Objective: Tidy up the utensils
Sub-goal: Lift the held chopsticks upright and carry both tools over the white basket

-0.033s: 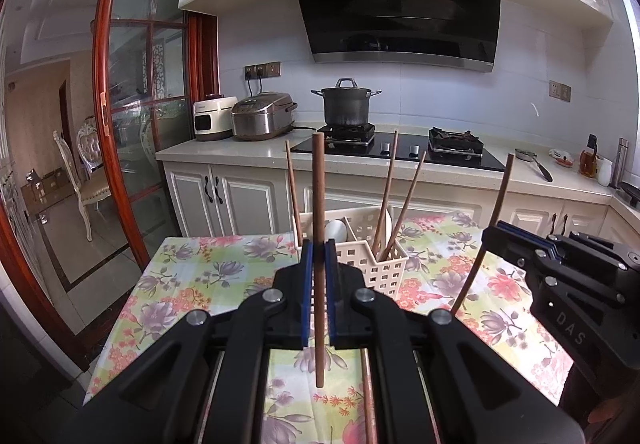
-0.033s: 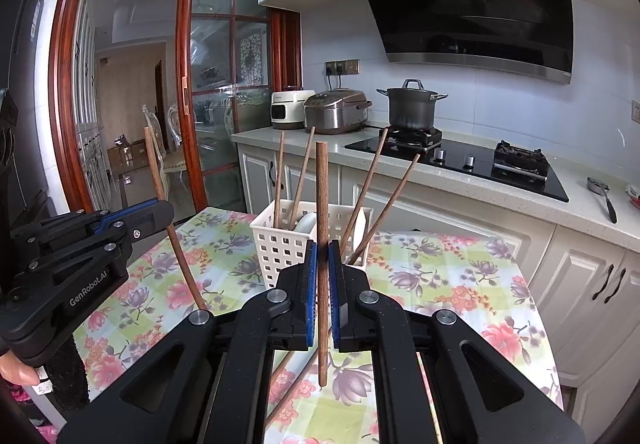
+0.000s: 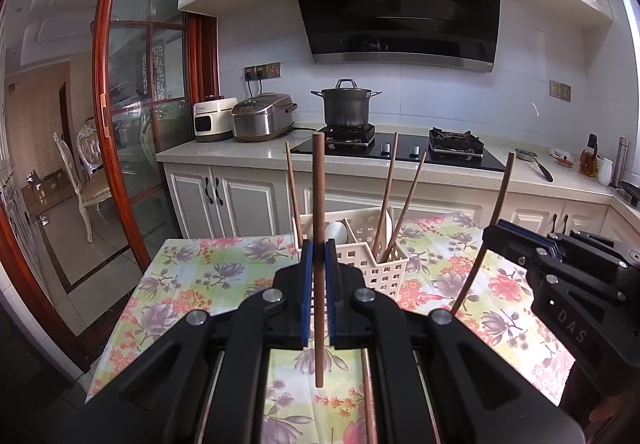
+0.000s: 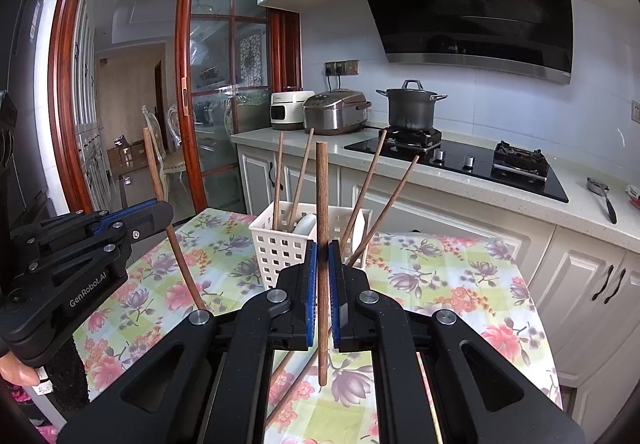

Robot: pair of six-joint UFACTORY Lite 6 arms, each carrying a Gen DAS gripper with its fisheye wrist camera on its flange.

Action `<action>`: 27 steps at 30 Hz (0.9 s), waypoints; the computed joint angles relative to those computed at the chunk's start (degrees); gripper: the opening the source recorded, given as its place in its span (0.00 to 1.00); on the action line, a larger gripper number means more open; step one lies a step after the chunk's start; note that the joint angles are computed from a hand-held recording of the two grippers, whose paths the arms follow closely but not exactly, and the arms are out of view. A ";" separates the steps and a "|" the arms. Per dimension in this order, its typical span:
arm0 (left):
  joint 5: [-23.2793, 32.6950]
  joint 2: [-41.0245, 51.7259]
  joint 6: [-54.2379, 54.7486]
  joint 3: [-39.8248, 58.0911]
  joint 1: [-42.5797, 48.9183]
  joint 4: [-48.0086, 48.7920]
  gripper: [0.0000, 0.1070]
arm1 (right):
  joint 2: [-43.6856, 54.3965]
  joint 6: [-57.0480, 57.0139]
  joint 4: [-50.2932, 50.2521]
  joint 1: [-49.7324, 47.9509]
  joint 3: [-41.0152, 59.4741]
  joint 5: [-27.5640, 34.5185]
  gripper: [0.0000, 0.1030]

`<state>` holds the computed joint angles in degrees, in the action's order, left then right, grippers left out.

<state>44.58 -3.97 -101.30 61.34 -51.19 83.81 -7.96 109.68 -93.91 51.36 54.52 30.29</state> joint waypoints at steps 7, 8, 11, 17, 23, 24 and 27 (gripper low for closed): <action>-0.61 1.52 1.50 2.31 1.00 -0.19 0.06 | 1.38 -4.36 1.84 -2.56 3.67 -1.53 0.06; -0.66 1.85 1.87 2.84 1.09 -0.32 0.06 | 1.77 -5.02 2.29 -3.11 4.41 -2.05 0.06; -0.60 2.22 2.79 3.71 1.35 -0.19 0.06 | 2.92 -6.26 2.91 -4.15 6.21 -2.85 0.06; -0.29 2.38 5.51 5.73 2.00 -0.43 0.06 | 5.31 -8.73 4.34 -5.28 9.92 -4.17 0.06; -1.90 3.90 10.23 10.22 3.79 -2.79 0.06 | 8.59 -13.22 7.10 -7.47 15.65 -6.35 0.06; -2.20 4.06 11.13 11.11 4.15 -3.32 0.06 | 9.04 -14.24 7.85 -7.81 16.69 -6.55 0.06; -3.43 4.48 14.11 13.84 5.40 -5.11 0.06 | 9.92 -17.14 10.66 -9.28 19.38 -8.18 0.06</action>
